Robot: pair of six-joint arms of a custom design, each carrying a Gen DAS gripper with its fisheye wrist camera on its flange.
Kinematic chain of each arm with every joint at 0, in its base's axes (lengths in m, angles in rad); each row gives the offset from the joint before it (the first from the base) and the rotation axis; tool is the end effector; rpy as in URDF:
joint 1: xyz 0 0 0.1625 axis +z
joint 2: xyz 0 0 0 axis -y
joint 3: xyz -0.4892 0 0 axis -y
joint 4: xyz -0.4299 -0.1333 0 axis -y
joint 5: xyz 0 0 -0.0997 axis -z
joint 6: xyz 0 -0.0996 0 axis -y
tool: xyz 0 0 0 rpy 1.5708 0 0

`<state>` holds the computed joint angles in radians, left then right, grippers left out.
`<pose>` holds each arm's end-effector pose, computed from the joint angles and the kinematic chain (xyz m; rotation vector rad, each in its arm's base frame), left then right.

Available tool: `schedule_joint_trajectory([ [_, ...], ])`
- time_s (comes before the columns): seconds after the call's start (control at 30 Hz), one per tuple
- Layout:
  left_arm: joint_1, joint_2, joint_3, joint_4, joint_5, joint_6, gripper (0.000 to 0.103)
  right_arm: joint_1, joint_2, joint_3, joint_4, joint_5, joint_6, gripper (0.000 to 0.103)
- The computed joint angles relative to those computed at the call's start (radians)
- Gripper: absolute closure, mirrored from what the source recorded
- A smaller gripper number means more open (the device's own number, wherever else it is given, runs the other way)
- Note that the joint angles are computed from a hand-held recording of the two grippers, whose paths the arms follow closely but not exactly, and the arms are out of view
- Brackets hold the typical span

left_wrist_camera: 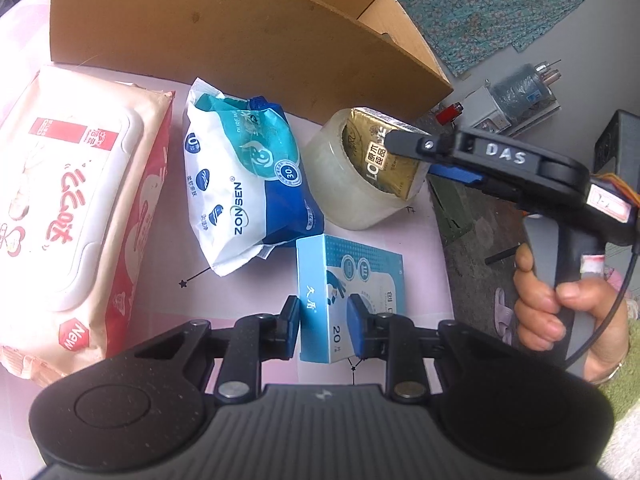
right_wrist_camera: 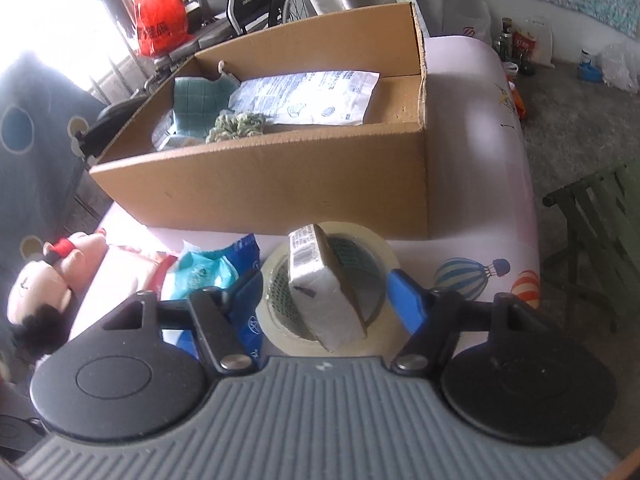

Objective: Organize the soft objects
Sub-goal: 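Grasp the blue bandage box with the left tool while the right grasps the gold tissue pack, then drop the blue bandage box into the box with the left tool while the right carries the gold pack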

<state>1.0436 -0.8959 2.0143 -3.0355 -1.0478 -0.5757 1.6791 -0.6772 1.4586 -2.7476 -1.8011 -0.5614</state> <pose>-0.1520 -0.6250 0.1105 -0.1965 2.7613 -0.7997 0.1981 -0.7991 0.1152 0.8567 -2.6589 0.4726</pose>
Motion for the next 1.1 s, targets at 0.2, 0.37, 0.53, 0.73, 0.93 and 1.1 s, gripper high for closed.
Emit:
schedule_joint_trajectory([
  [0.2, -0.006, 0.004, -0.004, -0.033, -0.034, 0.019, 0.079, 0.013, 0.002, 0.026, -0.065, -0.048, -0.050, 0.078],
  [0.37, -0.021, 0.017, -0.022, -0.066, -0.078, 0.053, 0.080, 0.010, -0.059, 0.081, -0.111, -0.037, -0.053, 0.078],
  [0.53, -0.047, 0.029, -0.058, -0.096, -0.082, 0.116, 0.081, 0.010, -0.127, 0.119, -0.143, -0.007, -0.056, 0.078],
  [0.73, -0.059, 0.031, -0.132, -0.102, -0.076, 0.195, 0.081, 0.024, -0.168, 0.099, -0.166, 0.068, -0.081, 0.078],
  [0.93, -0.056, 0.029, -0.239, -0.090, -0.067, 0.273, 0.081, 0.044, -0.148, -0.014, -0.117, 0.142, -0.078, 0.078],
  [1.1, -0.036, 0.034, -0.330, -0.091, -0.069, 0.284, 0.082, 0.059, -0.092, -0.163, -0.041, 0.183, -0.055, 0.078],
])
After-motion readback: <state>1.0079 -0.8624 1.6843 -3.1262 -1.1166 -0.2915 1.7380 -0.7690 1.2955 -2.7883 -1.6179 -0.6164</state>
